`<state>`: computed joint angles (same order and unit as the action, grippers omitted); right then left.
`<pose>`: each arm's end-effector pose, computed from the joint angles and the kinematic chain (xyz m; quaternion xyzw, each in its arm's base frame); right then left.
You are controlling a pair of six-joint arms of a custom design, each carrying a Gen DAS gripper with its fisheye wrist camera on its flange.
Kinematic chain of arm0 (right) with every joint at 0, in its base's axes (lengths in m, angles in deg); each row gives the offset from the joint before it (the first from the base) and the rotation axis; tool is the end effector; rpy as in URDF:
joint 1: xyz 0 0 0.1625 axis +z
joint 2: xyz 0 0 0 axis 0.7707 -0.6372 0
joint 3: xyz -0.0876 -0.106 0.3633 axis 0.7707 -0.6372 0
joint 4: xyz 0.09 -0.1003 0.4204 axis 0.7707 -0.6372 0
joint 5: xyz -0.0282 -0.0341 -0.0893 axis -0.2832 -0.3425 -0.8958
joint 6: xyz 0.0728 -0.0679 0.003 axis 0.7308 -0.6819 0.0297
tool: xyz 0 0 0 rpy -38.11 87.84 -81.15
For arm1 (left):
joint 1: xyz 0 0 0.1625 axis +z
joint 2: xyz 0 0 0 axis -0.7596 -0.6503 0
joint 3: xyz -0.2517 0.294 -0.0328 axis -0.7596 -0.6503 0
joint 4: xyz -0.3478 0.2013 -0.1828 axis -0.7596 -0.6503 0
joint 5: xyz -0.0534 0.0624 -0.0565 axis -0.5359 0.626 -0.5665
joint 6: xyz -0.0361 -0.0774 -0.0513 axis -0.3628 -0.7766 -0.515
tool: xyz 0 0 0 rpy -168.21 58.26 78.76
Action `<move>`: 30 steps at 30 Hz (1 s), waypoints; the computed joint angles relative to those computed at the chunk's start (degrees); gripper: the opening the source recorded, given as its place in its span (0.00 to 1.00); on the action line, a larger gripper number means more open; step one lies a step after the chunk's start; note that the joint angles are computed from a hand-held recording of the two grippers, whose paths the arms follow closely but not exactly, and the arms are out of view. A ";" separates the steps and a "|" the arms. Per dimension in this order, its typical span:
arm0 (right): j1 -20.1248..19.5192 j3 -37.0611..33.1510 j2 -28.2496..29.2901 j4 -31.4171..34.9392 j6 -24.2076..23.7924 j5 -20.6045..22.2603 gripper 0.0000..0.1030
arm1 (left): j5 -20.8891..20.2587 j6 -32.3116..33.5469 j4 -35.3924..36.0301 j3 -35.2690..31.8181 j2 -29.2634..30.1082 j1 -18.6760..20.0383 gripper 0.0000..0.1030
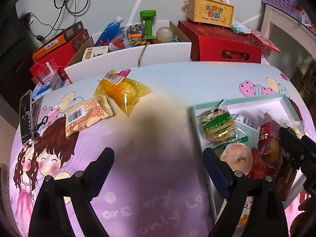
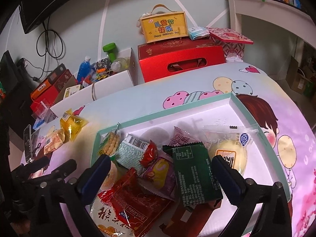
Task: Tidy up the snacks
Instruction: 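Move both open tools from the tray toward the bread pack and yellow bag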
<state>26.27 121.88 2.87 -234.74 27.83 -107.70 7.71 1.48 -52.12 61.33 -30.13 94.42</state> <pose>-0.0382 -0.6366 0.2678 0.1421 -0.9026 0.3063 0.2671 -0.3161 -0.6252 -0.0976 0.0425 0.8650 -0.2807 0.4136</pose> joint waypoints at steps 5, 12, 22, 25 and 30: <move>-0.03 -0.08 0.24 -0.66 -0.03 -0.13 1.00 | 0.31 -0.47 0.48 0.07 -0.14 -0.14 0.92; -0.18 0.25 0.10 -0.20 0.44 1.51 1.00 | 0.83 -2.24 1.50 1.45 -1.65 -0.04 0.92; 2.11 2.57 0.40 0.20 -3.68 3.60 1.00 | 4.65 -16.55 13.22 6.52 -7.94 0.46 0.92; 2.92 3.67 0.56 0.81 -5.40 4.74 1.00 | 5.43 -23.01 19.10 8.25 -10.35 0.66 0.92; 4.15 5.18 1.10 2.78 -6.51 6.37 1.00 | 5.30 -34.27 28.96 11.15 -14.49 1.14 0.92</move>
<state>30.43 127.07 3.97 -231.97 21.32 -101.33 13.02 -32.79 -23.16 72.47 -44.62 95.56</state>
